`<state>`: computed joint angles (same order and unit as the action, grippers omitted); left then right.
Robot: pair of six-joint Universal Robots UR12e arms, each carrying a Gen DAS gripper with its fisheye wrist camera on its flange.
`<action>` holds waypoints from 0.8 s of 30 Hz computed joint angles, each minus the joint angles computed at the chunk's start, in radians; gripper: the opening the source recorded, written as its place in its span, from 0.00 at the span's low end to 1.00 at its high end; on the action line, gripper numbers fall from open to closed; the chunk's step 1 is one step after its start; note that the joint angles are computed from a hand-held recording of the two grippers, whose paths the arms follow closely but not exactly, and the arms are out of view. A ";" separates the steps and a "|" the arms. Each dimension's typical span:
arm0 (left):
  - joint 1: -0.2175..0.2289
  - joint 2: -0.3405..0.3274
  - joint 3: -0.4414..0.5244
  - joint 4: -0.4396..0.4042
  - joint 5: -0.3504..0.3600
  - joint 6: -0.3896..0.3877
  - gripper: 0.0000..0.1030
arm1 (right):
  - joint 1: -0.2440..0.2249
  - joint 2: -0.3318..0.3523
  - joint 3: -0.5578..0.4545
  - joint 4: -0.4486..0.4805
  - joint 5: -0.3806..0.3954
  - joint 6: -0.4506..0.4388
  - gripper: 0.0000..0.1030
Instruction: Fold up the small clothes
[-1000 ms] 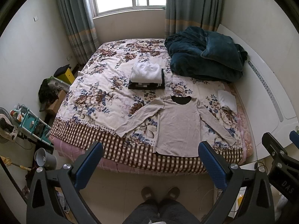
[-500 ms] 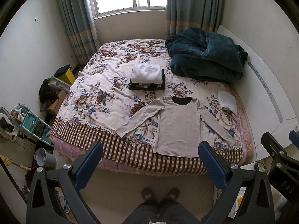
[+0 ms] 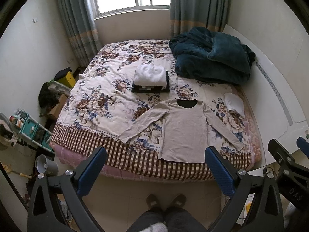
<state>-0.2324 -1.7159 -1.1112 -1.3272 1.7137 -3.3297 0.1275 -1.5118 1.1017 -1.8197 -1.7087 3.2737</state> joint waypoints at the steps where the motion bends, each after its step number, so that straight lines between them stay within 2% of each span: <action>1: 0.004 -0.009 0.007 0.010 -0.004 0.018 1.00 | -0.002 -0.001 0.010 -0.006 0.000 0.009 1.00; 6: 0.015 -0.046 -0.010 0.082 0.015 0.066 1.00 | -0.004 0.021 0.056 -0.053 -0.063 0.080 1.00; 11: 0.016 -0.121 -0.014 0.148 0.045 0.092 1.00 | -0.019 0.080 0.099 -0.095 -0.163 0.222 1.00; 14: 0.012 -0.184 0.008 0.161 0.039 0.106 1.00 | -0.044 0.127 0.117 -0.090 -0.173 0.314 1.00; 16: 0.006 -0.226 0.027 0.171 0.039 0.112 1.00 | -0.072 0.158 0.130 -0.090 -0.153 0.360 1.00; 21: -0.020 -0.354 0.127 0.115 0.064 0.083 1.00 | -0.128 0.234 0.158 -0.097 -0.137 0.426 1.00; 24: -0.039 -0.450 0.220 0.043 0.091 0.056 1.00 | -0.169 0.291 0.159 -0.090 -0.098 0.447 1.00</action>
